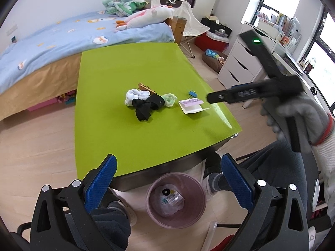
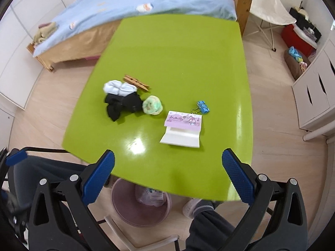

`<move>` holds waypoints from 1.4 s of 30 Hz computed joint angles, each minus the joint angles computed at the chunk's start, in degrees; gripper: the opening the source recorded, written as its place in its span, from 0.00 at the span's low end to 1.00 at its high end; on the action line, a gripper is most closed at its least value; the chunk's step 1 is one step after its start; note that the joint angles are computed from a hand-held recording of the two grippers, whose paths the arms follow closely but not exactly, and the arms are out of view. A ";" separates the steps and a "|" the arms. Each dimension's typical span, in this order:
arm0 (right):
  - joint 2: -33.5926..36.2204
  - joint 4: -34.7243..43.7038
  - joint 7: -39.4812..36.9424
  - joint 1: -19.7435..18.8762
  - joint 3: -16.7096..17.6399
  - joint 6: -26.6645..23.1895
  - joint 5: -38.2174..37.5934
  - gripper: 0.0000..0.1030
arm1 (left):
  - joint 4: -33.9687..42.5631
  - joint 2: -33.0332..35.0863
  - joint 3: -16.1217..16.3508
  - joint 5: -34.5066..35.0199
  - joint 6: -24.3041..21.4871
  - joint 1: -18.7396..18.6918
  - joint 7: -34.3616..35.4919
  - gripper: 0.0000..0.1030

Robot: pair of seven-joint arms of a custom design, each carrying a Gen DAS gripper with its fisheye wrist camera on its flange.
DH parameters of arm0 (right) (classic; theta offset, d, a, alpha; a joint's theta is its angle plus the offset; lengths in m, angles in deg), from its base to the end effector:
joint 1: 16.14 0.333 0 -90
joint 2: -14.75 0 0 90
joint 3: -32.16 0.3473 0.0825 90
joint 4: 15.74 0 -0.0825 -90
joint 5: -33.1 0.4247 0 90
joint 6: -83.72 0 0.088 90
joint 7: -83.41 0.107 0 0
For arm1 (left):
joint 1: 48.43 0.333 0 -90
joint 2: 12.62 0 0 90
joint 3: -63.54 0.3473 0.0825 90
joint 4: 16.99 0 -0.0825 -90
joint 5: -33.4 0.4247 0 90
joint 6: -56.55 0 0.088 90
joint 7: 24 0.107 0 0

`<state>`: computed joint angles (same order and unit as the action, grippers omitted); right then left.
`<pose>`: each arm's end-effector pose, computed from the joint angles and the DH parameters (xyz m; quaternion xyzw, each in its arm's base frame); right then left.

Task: Collect trash
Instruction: 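Move the right tool to the pink pencil-cap card and close on it, then reach the left tool to the black sock and close on it while the right tool holds the card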

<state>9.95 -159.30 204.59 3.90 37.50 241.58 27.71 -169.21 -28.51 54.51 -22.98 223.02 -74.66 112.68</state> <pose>0.4620 0.2234 0.3484 -0.6904 0.7037 -0.0749 0.1502 0.3949 -0.2163 0.3731 -0.4717 0.8238 -0.3100 0.0529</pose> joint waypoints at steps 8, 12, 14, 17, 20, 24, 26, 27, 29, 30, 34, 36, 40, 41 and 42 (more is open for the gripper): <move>11.54 10.47 -4.86 -1.91 0.06 -10.21 3.92 0.97 | 0.02 0.40 0.07 0.65 0.17 0.63 -1.09 0.93; 15.09 13.55 -6.45 -2.75 0.54 -13.60 5.26 0.97 | -0.07 0.50 0.26 0.47 0.30 0.74 -1.24 0.93; 16.35 14.47 -7.25 -3.20 0.86 -14.32 6.58 0.97 | 0.03 0.78 0.33 0.33 0.25 0.79 -1.14 0.93; 17.95 15.82 -8.10 -3.48 1.14 -15.90 7.03 0.97 | 0.09 1.00 0.25 0.24 0.03 0.94 -1.17 0.93; 18.80 16.40 -8.42 -3.66 1.16 -16.75 7.09 0.89 | 0.17 1.24 0.22 -0.04 -0.14 1.12 -0.96 0.93; 19.32 16.81 -7.99 -3.75 0.98 -17.43 6.66 0.80 | 0.52 1.82 0.09 -0.18 -0.53 1.55 -0.90 0.93; 19.34 16.75 -7.79 -3.80 0.93 -17.45 6.53 0.74 | 0.59 1.96 0.01 -0.44 -0.67 1.68 -0.74 0.93; 19.23 16.61 -7.81 -3.88 0.94 -17.42 6.56 0.70 | 0.61 1.98 -0.06 -0.49 -0.67 1.75 -0.62 0.93; 19.02 16.14 -7.97 -4.13 0.72 -17.01 6.33 0.66 | 0.72 2.12 -0.12 -0.65 -0.77 1.83 -0.40 0.93; 18.90 16.04 -7.64 -4.09 0.57 -16.92 5.88 0.63 | 0.70 2.24 -0.11 -1.02 -0.70 1.76 -0.04 0.93; 17.45 14.29 -7.65 -4.32 0.44 -14.96 5.50 0.63 | 0.88 2.58 -0.41 -1.69 -0.68 1.82 0.47 0.93; 16.82 13.25 -7.52 -4.34 0.46 -13.31 5.49 0.63 | 1.01 2.72 -0.51 -1.99 -0.75 1.89 0.68 0.93; 13.54 9.65 -5.97 -3.33 0.85 -9.49 4.61 0.63 | 1.50 3.15 -0.84 -2.40 -0.43 1.85 0.98 0.93; 12.66 8.70 -5.98 -3.24 0.92 -8.50 4.73 0.62 | 1.73 3.38 -0.90 -2.43 -0.41 1.88 1.01 0.93; 11.68 7.67 -5.71 -3.00 1.00 -7.78 4.71 0.62 | 1.96 3.59 -0.91 -2.45 -0.45 1.96 1.11 0.93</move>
